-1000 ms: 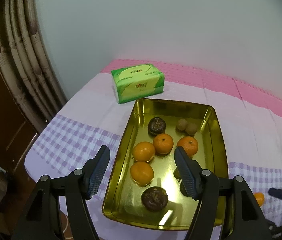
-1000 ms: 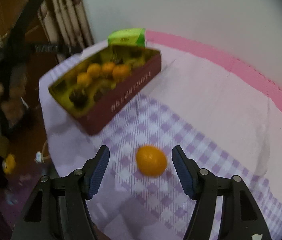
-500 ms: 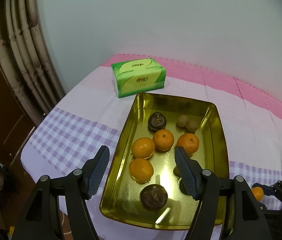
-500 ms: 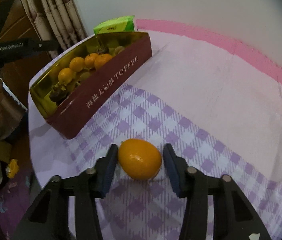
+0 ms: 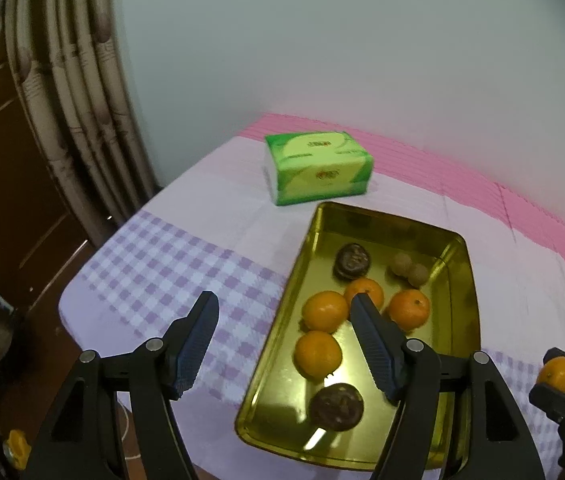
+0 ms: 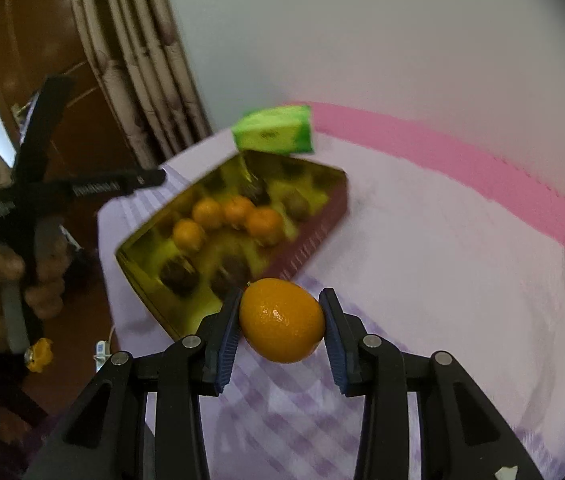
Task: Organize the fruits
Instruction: 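Carry the orange in the right gripper over the gold tray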
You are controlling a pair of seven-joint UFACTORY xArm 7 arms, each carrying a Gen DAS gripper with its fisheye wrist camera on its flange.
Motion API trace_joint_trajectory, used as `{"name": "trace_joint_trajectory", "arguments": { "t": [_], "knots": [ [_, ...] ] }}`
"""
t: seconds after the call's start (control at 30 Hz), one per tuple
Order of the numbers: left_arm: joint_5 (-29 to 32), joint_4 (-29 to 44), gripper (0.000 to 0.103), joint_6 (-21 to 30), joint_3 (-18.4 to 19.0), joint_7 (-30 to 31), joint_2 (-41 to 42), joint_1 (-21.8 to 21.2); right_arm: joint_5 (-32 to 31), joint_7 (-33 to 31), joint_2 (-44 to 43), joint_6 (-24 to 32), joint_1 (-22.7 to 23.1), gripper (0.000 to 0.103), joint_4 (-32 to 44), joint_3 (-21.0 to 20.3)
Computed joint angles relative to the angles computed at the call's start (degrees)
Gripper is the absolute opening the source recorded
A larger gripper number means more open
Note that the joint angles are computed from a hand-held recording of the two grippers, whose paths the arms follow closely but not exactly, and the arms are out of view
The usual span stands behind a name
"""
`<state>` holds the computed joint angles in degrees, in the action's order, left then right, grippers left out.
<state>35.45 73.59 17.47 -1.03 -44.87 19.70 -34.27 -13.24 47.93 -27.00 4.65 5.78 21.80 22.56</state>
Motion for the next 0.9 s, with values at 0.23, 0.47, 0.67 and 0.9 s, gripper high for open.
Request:
{"name": "trace_joint_trajectory", "arguments": {
  "t": [0.23, 0.47, 0.67, 0.9],
  "knots": [
    [3.73, -0.26, 0.074, 0.22, 1.66, -4.96, -0.71, -0.68, -4.35, -1.09, 8.89, -1.44, -2.99, 0.036, 8.22, 2.83],
    [10.58, -0.20, 0.075, 0.69, 2.43, -10.13, -1.44, -1.52, -11.48, 1.63, 18.57, -2.85, -4.55, 0.036, 15.14, 2.87],
    [13.17, -0.03, 0.076, 1.14, 1.43, -12.88, -1.69, -0.39, -15.76, 3.25, 24.32, -2.15, -2.00, 0.036, 19.50, -0.74],
    [12.52, 0.22, 0.076, 1.35, 0.60, -12.47, -1.42, 0.53, -14.60, 2.09, 28.66, -2.39, 2.63, 0.036, 22.08, -5.77]
  ]
}}
